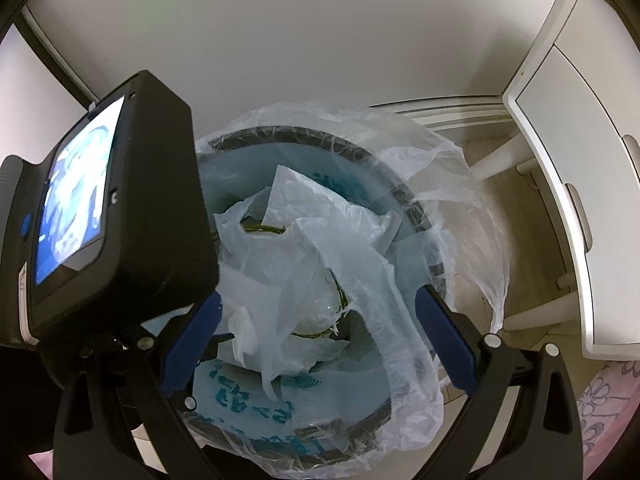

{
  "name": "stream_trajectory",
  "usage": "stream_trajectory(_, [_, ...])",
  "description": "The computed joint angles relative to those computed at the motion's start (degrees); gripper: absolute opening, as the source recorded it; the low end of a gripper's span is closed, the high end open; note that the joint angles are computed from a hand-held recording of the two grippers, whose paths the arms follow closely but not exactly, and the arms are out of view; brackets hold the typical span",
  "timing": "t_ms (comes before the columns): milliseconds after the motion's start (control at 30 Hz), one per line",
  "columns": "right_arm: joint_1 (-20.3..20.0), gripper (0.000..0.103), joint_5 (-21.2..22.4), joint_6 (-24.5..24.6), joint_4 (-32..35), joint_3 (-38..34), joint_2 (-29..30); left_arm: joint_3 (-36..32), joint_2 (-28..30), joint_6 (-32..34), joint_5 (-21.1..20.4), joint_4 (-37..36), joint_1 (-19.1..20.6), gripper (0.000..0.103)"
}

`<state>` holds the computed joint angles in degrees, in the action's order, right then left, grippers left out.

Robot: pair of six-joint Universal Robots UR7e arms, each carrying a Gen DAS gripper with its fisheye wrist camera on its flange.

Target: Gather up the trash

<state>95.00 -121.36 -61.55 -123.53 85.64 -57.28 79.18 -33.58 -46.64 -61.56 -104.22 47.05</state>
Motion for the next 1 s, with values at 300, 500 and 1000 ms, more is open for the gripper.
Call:
stream_trajectory(300, [0.31, 0.094, -0.2, 1.0, 0.43, -0.16, -0.56, 0.22, -1.62, 0.15, 0.4, 1.69, 0.07, 0.082])
stream_trajectory(500, [0.95, 0.094, 0.0, 1.37, 1.03, -0.27, -1.04, -0.02, -3.38, 0.13, 0.2, 3.68, -0.37, 0.082])
stream_trajectory(1000, [4.08, 0.094, -0.82, 5.95, 5.47, -4.18, -1.13, -5.63, -4.98, -1.27, 0.75, 12.81, -2.73, 0.082])
